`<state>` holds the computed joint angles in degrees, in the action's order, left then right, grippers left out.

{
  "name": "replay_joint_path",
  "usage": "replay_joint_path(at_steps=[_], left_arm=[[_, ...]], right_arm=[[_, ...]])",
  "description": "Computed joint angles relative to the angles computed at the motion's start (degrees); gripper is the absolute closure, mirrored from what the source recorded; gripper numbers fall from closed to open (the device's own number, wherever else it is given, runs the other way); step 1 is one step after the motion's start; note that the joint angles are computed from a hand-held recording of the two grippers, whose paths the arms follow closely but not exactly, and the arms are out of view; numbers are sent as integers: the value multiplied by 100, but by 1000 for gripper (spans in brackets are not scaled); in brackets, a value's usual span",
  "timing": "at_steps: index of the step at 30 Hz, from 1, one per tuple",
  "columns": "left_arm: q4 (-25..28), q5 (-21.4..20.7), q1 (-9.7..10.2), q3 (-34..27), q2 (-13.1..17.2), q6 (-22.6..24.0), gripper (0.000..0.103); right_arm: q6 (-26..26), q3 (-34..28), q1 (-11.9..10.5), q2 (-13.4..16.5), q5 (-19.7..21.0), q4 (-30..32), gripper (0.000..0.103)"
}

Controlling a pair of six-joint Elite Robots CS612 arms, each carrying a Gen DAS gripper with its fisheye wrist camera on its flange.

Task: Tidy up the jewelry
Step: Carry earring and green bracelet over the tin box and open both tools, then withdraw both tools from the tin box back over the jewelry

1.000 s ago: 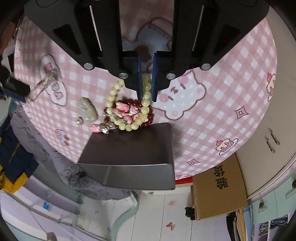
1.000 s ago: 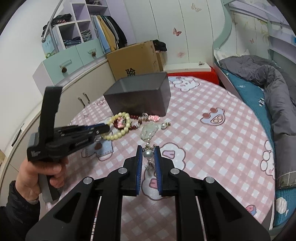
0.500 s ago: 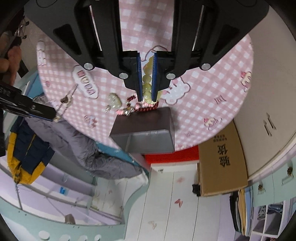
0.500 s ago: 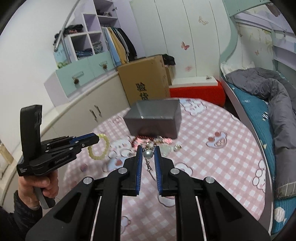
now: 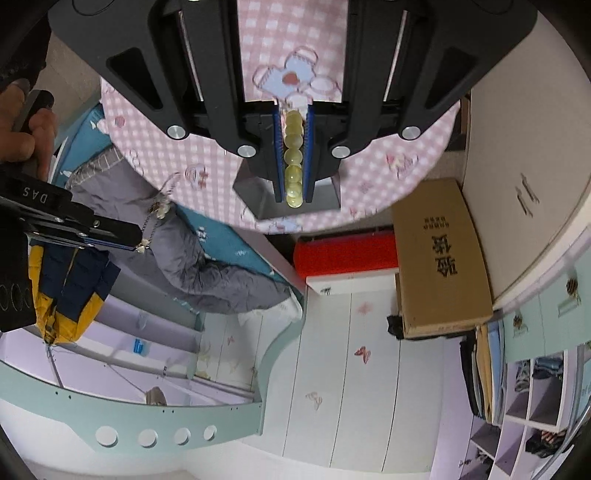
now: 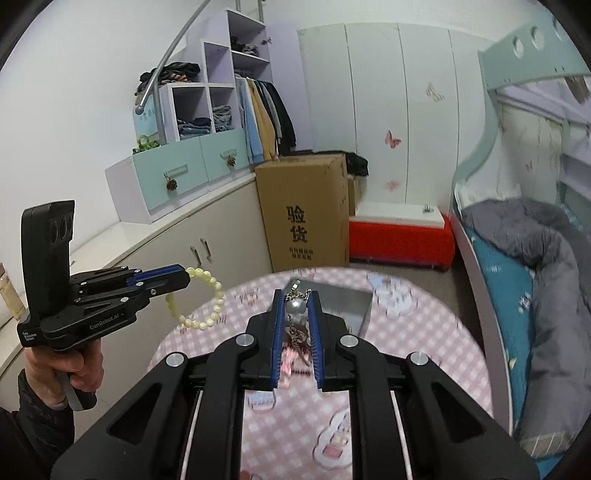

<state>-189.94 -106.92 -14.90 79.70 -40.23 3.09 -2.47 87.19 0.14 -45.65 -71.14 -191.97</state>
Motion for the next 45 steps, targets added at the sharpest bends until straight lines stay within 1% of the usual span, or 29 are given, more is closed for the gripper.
replay_joint_path(at_steps=[4, 8, 12, 19, 23, 26, 27, 28, 29, 30, 31, 32, 33, 34, 36, 39, 42, 45], left_arm=[[314, -167, 26, -415, 100, -112, 94], [762, -334, 31, -836, 234, -188, 94], [1231, -420, 20, -1246, 403, -242, 94], [2107, -569, -18, -2017, 778, -297, 94], [2550, -515, -52, -2439, 988, -287, 94], [2863, -421, -67, -2739, 1153, -233, 93], [3006, -324, -83, -2844, 1208, -167, 81], [3124, -197, -94, -2918, 1241, -138, 38], [3080, -94, -101, -2923, 1260, -195, 7], [2795, -93, -84, -2903, 1300, -362, 6], [2734, -131, -65, -2913, 1319, -447, 6], [2749, -149, -46, -2933, 1334, -532, 6], [2699, -101, -35, -2924, 1339, -629, 6], [2533, 119, -44, -2838, 1313, -736, 6], [2265, 379, -43, -2654, 1247, -844, 6], [1836, 601, -36, -2306, 1112, -959, 6], [1419, 778, -37, -1921, 949, -999, 6], [1149, 911, -25, -1652, 832, -1049, 6]], right_arm=[[-50, -306, 11, 79, 48, 201, 92], [85, -705, -26, 247, 382, 541, 92], [240, -979, -63, 375, 515, 821, 92], [398, -1536, -102, 655, 520, 1560, 92], [385, -1928, -102, 854, 519, 2131, 92], [387, -2131, -107, 967, 531, 2449, 90], [408, -2208, -108, 1016, 513, 2548, 90], [427, -2275, -111, 1058, 490, 2662, 86], [486, -2313, -119, 1087, 473, 2721, 71], [566, -2311, -130, 1099, 437, 2696, 41], [657, -2288, -134, 1103, 336, 2617, 30], [758, -2231, -132, 1094, 133, 2465, 14], [820, -2208, -147, 1095, 97, 2383, 7], [941, -2135, -171, 1081, 83, 2233, 7], [1096, -2018, -198, 1046, -100, 2055, 7], [1225, -1792, -233, 965, -304, 1786, 7], [1369, -1579, -268, 884, -359, 1466, 7], [1429, -1337, -267, 760, -558, 1174, 7]])
